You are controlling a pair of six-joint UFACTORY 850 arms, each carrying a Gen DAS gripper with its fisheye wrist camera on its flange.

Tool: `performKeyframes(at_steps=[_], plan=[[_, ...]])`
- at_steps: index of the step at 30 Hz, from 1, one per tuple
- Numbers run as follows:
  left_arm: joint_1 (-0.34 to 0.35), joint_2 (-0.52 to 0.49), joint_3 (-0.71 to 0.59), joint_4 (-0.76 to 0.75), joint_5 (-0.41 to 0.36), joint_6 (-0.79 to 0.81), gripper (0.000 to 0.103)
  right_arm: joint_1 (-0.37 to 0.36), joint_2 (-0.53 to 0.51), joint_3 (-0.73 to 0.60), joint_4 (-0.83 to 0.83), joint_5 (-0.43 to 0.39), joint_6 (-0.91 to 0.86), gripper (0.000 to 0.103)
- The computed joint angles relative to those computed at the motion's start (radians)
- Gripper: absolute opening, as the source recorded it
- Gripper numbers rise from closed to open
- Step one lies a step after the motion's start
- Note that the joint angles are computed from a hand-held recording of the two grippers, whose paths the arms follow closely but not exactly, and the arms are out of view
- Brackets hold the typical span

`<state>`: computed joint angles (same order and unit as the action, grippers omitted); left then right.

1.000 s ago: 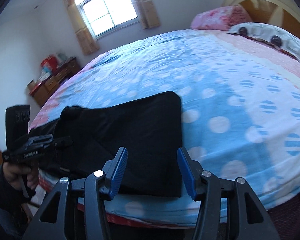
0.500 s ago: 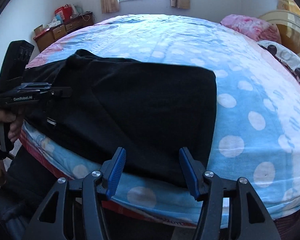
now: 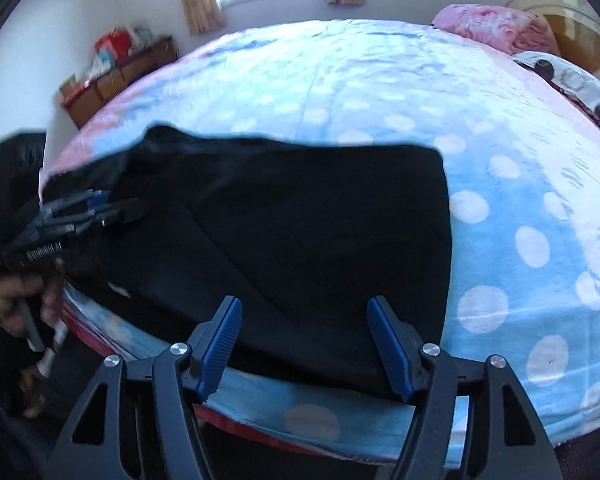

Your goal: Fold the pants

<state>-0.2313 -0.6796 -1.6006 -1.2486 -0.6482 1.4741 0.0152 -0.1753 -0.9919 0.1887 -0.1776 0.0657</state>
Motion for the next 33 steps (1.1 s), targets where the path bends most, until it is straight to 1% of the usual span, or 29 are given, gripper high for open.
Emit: performKeyframes(at_steps=[2,5,9,10,11,13,14,16,17,19,21,22,23,24,25,26,28,29,30,31,33], plan=[[0.017,-0.002,-0.011,-0.013,-0.006,-0.005,0.077,-0.001,-0.009,-0.027,0.205,-0.008,-0.209,0.067],[0.035,0.003,-0.006,-0.005,0.044,-0.015,0.081,0.004,-0.06,-0.111,0.502,-0.047,-0.523,0.067],[0.055,0.018,0.029,-0.024,0.103,0.03,0.081,-0.018,-0.184,-0.287,0.918,-0.205,-0.914,0.067],[0.061,0.022,0.04,-0.042,0.114,0.055,0.081,-0.023,-0.231,-0.349,0.982,-0.252,-0.958,0.067],[0.064,0.026,0.05,-0.053,0.121,0.07,0.081,-0.026,-0.281,-0.414,1.015,-0.299,-0.96,0.067],[0.073,0.032,0.064,-0.079,0.137,0.108,0.081,-0.026,-0.394,-0.564,1.003,-0.396,-0.885,0.067],[0.078,0.032,0.067,-0.095,0.139,0.129,0.081,-0.021,-0.455,-0.649,0.96,-0.435,-0.827,0.067],[0.084,0.032,0.07,-0.127,0.151,0.173,0.084,-0.006,-0.556,-0.793,0.855,-0.475,-0.706,0.067],[0.086,0.031,0.072,-0.139,0.152,0.19,0.088,-0.001,-0.61,-0.868,0.81,-0.505,-0.64,0.067],[0.092,0.021,0.066,-0.154,0.152,0.216,0.091,0.007,-0.744,-1.055,0.723,-0.613,-0.505,0.067],[0.091,0.013,0.061,-0.139,0.157,0.214,0.091,0.014,-0.824,-1.176,0.65,-0.696,-0.414,0.064],[0.09,0.007,0.057,-0.129,0.161,0.211,0.091,0.017,-0.869,-1.242,0.624,-0.738,-0.382,0.054],[0.089,0.002,0.055,-0.122,0.169,0.207,0.091,0.019,-0.894,-1.28,0.613,-0.756,-0.368,0.037],[0.089,-0.005,0.05,-0.109,0.171,0.193,0.091,0.023,-0.916,-1.316,0.604,-0.775,-0.371,0.026],[0.09,-0.016,0.039,-0.083,0.169,0.162,0.091,0.031,-0.932,-1.345,0.584,-0.78,-0.373,0.011],[0.09,-0.023,0.032,-0.068,0.169,0.144,0.091,0.038,-0.941,-1.365,0.558,-0.764,-0.354,0.006],[0.089,-0.026,0.034,-0.068,0.163,0.155,0.095,0.045,-0.956,-1.402,0.469,-0.734,-0.287,0.004],[0.083,-0.023,0.037,-0.069,0.176,0.168,0.096,0.042,-0.995,-1.467,0.427,-0.747,-0.252,0.003],[0.079,-0.021,0.039,-0.065,0.188,0.168,0.096,0.036,-1.054,-1.557,0.425,-0.796,-0.216,0.003],[0.075,-0.019,0.042,-0.061,0.2,0.165,0.096,0.036,-1.083,-1.606,0.407,-0.818,-0.189,0.003],[0.072,-0.01,0.046,-0.04,0.209,0.141,0.096,0.046,-1.097,-1.628,0.362,-0.81,-0.203,0.003]])
